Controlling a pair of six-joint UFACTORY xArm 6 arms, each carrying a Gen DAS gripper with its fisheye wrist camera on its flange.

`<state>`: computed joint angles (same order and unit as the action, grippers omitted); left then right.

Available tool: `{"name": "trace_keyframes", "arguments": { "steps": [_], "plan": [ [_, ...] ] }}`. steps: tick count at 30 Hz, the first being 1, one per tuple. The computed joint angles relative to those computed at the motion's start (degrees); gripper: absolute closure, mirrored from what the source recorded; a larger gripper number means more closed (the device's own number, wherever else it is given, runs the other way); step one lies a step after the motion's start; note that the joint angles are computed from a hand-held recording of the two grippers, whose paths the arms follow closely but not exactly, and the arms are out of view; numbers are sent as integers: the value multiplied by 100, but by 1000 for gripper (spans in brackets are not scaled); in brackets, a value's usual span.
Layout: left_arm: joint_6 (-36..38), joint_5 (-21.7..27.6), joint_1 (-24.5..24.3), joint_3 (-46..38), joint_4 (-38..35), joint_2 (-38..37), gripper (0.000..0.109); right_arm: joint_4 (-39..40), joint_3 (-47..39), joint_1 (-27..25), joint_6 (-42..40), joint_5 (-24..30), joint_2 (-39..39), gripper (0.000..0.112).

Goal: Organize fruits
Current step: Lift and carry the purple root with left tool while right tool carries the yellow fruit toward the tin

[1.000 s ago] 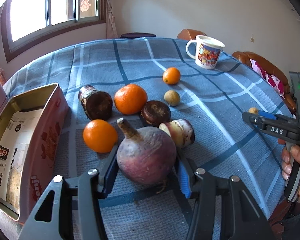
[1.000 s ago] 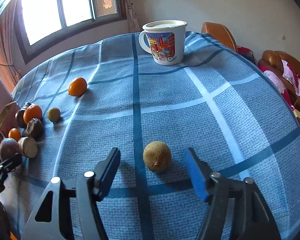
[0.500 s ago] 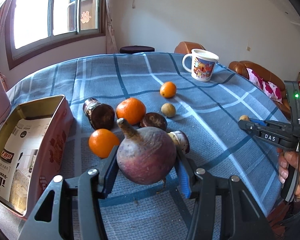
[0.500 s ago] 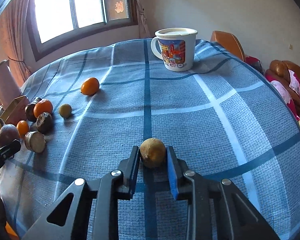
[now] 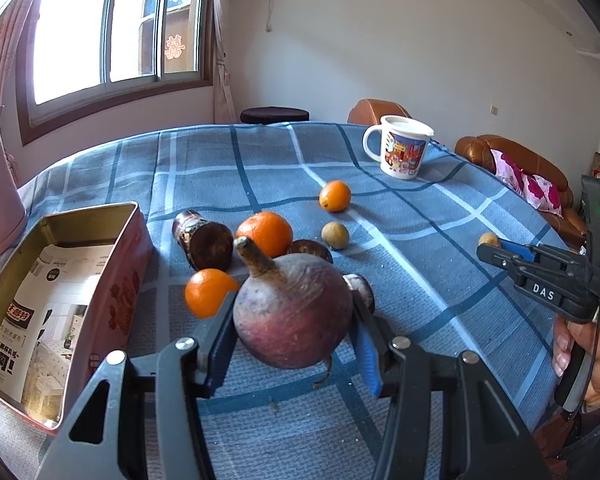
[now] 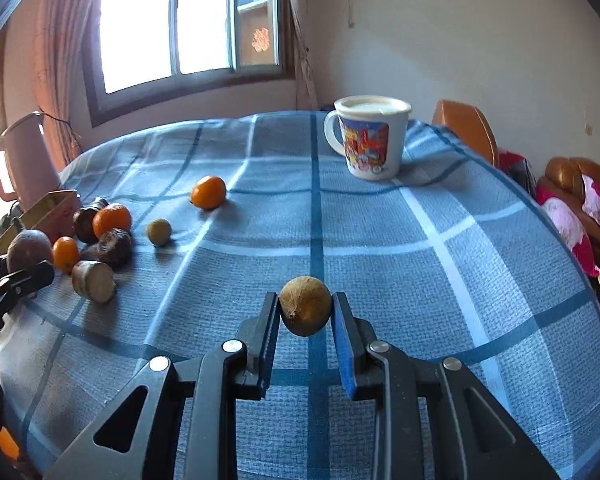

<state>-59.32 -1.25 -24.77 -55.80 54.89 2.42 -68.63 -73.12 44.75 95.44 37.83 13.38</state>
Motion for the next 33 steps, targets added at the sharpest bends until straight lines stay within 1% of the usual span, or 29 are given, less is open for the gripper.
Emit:
{"name": "trace_keyframes", "arguments": {
  "steps": [6,8,21,26,33],
  "plan": [
    [-1446,10,88,-187,1540,-33,55,-437,11,118,259,173,-26,85],
    [-1745,54,79,-230,1867,-43,55,-621,53,147,424,197,-63,85],
    [-3281,171,61,-411,3489,-129,55,-1525,255,370,1078,490,-224,85],
    [-3944,225,30,-471,4151,-174,55,-1675,257,401,1142,541,-223,85],
    [-4684,295,-17,-532,4898,-240,55,-1912,335,471,1350,643,-272,85]
  ]
}}
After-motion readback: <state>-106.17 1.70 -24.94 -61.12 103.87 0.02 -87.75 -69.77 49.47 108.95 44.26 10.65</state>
